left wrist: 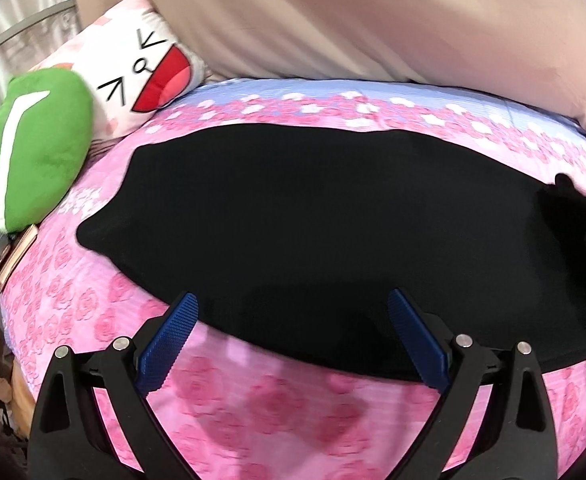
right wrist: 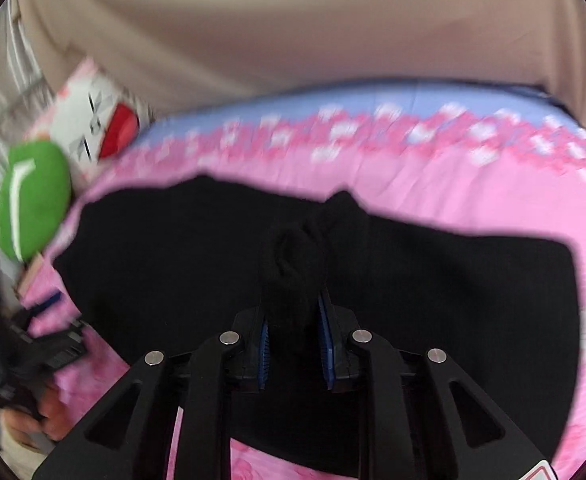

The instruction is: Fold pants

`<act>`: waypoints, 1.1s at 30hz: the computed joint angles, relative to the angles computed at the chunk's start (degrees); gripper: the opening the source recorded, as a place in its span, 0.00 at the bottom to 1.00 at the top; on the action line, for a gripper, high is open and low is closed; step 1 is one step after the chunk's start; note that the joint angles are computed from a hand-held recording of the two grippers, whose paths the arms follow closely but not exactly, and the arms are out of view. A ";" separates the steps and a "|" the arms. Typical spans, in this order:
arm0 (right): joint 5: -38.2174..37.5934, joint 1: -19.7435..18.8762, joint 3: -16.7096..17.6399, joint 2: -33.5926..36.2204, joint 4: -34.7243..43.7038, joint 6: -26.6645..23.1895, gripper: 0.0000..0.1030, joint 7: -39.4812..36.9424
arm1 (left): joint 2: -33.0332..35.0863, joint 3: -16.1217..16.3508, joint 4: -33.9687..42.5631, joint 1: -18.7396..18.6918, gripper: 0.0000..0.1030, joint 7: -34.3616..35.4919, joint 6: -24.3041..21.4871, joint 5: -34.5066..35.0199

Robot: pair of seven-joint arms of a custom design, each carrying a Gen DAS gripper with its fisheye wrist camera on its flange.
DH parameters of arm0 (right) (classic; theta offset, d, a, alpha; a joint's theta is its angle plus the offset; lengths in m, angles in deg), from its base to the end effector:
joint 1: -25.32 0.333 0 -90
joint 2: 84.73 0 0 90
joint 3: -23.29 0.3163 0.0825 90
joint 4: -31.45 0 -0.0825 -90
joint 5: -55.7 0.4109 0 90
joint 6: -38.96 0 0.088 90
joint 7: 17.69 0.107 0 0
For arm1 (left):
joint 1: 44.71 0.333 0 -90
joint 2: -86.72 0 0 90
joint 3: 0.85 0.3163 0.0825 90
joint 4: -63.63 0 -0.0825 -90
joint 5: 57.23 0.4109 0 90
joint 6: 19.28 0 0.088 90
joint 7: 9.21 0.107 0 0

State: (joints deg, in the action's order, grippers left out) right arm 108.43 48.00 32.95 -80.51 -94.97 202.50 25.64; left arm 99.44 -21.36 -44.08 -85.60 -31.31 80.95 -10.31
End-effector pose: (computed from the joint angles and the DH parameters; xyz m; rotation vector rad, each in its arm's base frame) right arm 0.5212 0.2781 0.3792 -2.1189 1.1786 -0.1234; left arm 0.3550 -0.4955 0.3832 -2.1177 1.1350 -0.2921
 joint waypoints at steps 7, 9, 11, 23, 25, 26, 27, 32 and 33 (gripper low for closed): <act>-4.07 1.17 1.40 0.13 -2.37 4.78 0.43 1.89 | -3.22 -0.39 -5.39 1.59 0.91 -3.11 5.11 -0.42; -7.48 2.10 1.10 0.23 -2.87 6.16 0.46 4.71 | -3.13 -0.46 -5.62 1.83 0.91 -3.06 6.39 0.17; -13.05 3.04 0.52 0.29 -3.68 8.39 0.41 9.17 | -3.09 -0.49 -5.83 1.95 0.91 -3.00 7.53 0.70; -19.77 4.52 1.33 -0.36 -3.17 6.63 0.21 16.02 | -4.61 -0.64 -8.67 2.76 0.91 -4.19 12.44 2.07; -29.12 6.48 -0.27 1.32 -3.81 9.02 0.27 23.52 | -4.77 -0.66 -8.92 2.89 0.91 -4.43 12.82 2.07; -28.34 5.60 0.98 0.96 -4.24 9.50 0.35 22.06 | -4.80 -0.68 -8.99 2.95 0.91 -4.46 12.98 2.03; -26.43 5.11 1.87 0.28 -4.50 8.98 0.43 20.24 | -4.78 -0.69 -9.03 3.02 0.91 -4.44 13.14 1.89; -3.40 5.09 2.21 -6.80 -7.44 6.57 0.43 2.66 | -5.04 -0.75 -9.46 3.23 0.91 -4.33 13.63 1.74; -0.81 5.53 1.17 -8.24 -8.36 6.65 0.43 1.24 | -4.95 -0.77 -9.33 3.25 0.91 -4.13 13.50 1.64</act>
